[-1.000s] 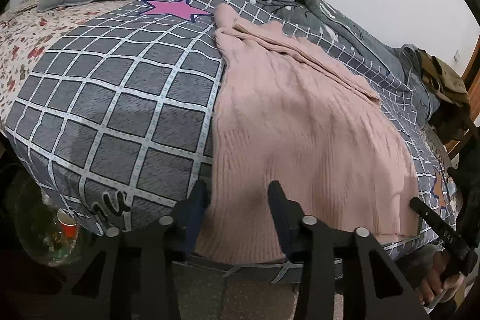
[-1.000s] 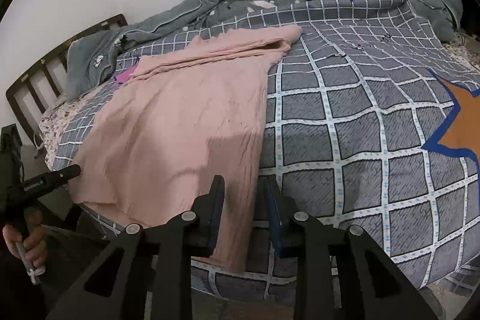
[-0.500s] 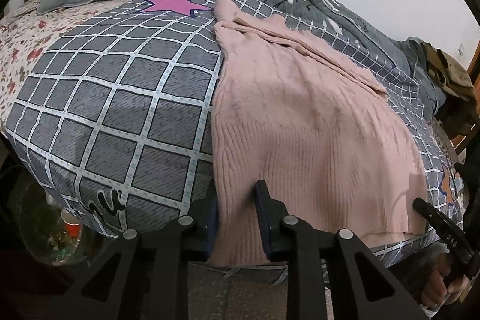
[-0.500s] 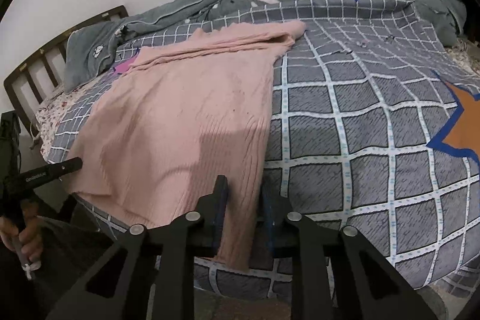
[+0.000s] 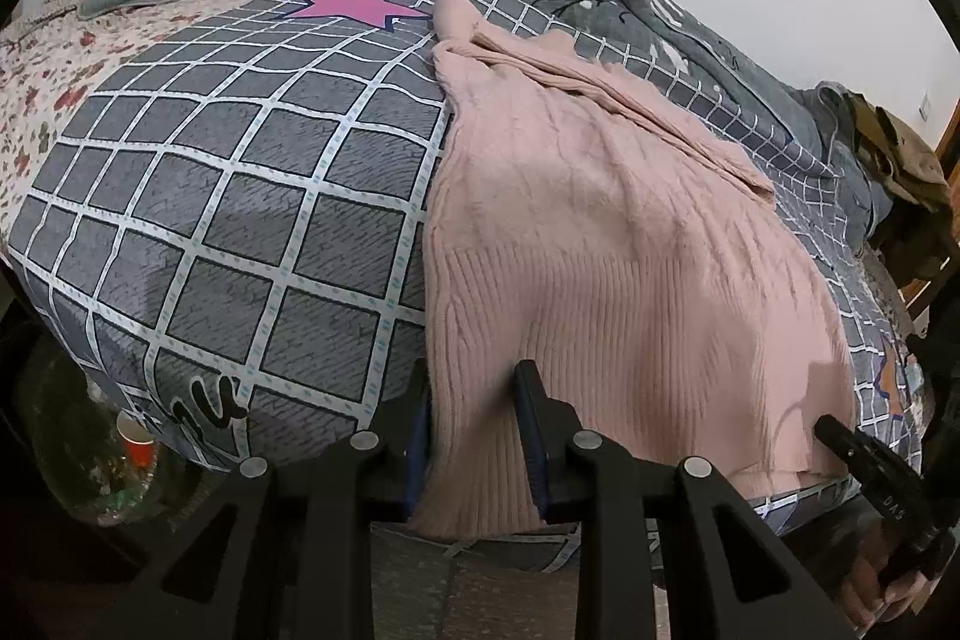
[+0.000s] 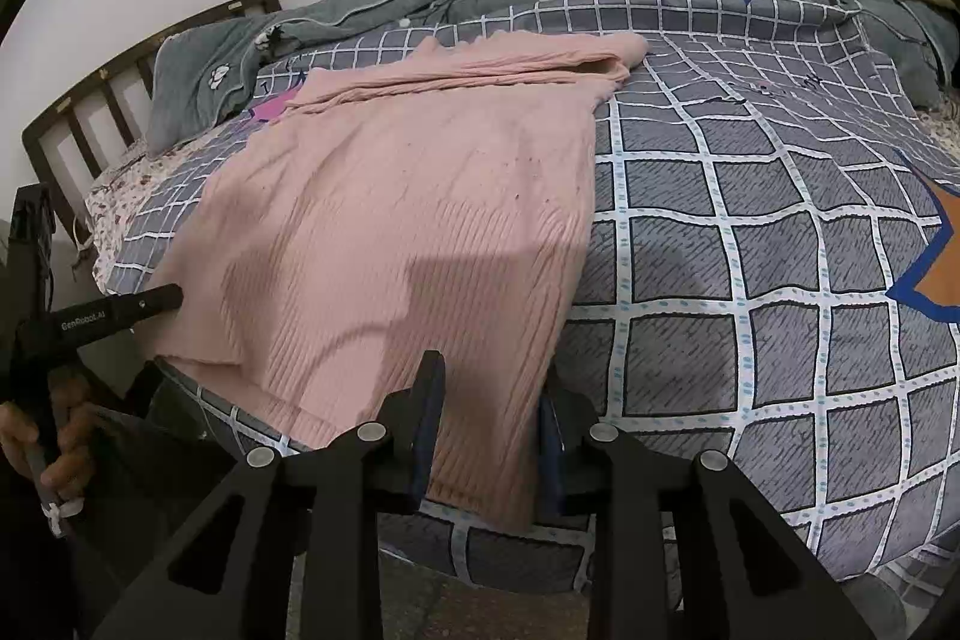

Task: Fold small clothes
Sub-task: 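Grasp the pink sweater hem with the left tool while the right tool grasps the hem too, then lift the held hem with both tools and fold it toward the collar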

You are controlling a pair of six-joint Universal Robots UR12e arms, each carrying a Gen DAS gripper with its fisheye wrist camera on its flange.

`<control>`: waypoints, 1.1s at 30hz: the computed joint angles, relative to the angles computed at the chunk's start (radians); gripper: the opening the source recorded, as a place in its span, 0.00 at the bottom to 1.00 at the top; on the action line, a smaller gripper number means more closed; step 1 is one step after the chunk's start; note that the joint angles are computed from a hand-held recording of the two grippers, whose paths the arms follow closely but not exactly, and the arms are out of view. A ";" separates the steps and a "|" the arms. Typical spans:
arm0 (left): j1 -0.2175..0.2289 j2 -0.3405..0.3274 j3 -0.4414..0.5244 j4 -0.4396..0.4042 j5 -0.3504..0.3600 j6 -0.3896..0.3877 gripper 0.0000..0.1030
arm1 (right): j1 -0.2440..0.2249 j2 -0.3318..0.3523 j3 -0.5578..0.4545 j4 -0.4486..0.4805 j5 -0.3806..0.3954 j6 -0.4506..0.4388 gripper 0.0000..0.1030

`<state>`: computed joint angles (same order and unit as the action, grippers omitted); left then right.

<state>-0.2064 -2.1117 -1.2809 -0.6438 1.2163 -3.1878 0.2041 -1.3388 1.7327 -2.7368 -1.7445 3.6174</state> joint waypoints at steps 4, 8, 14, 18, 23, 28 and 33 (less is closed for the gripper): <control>0.000 0.000 0.001 -0.001 0.000 -0.004 0.25 | -0.001 -0.002 -0.002 0.016 0.009 0.007 0.22; 0.000 0.000 0.002 -0.001 0.003 0.009 0.25 | -0.010 -0.002 -0.004 0.034 0.043 0.016 0.22; 0.001 0.003 -0.008 0.029 -0.012 0.011 0.11 | 0.007 0.000 -0.002 -0.003 -0.015 -0.006 0.06; 0.005 0.008 -0.017 0.054 -0.034 0.004 0.08 | 0.016 -0.001 0.007 -0.056 -0.041 -0.036 0.05; 0.018 0.011 -0.028 0.083 -0.093 -0.020 0.08 | 0.015 -0.007 0.024 -0.124 -0.034 -0.040 0.05; 0.021 0.012 -0.032 0.094 -0.105 -0.032 0.08 | 0.005 -0.016 0.043 -0.181 -0.001 -0.016 0.05; 0.028 0.014 -0.037 0.109 -0.139 -0.057 0.08 | -0.006 -0.022 0.056 -0.217 0.036 0.010 0.05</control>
